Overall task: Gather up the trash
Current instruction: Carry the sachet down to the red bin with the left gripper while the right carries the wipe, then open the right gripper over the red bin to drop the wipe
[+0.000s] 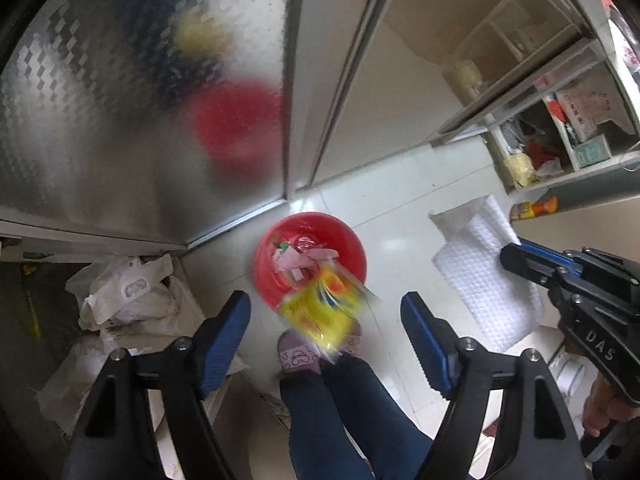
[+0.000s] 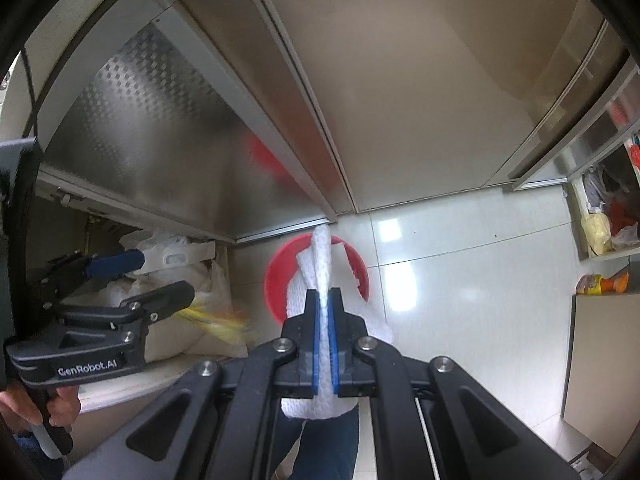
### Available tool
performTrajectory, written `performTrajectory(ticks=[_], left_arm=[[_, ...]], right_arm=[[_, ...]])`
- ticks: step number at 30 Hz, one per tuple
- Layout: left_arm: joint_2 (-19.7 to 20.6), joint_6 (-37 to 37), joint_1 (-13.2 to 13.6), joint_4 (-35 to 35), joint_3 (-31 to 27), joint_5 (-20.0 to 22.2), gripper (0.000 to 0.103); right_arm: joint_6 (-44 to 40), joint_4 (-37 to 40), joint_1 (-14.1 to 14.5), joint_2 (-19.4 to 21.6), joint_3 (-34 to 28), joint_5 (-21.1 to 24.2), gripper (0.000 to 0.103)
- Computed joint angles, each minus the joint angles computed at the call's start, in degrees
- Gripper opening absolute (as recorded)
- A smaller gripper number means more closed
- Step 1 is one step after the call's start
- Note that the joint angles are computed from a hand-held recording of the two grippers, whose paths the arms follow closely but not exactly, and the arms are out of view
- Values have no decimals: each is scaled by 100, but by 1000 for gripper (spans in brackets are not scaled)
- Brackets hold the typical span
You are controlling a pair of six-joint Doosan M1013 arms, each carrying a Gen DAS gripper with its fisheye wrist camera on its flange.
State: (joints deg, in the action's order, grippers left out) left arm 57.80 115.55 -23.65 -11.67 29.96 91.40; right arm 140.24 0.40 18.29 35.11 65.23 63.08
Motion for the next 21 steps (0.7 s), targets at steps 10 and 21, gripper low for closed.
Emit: performTrajectory(ticks=[10, 21], left_arm=[[-246, -56, 202, 206, 299, -373, 84], [-559, -82, 358, 506, 852, -983, 103]], right_arm=[[-153, 128, 41, 43, -105, -36, 4], [-782, 514, 100, 439, -532, 219, 4]])
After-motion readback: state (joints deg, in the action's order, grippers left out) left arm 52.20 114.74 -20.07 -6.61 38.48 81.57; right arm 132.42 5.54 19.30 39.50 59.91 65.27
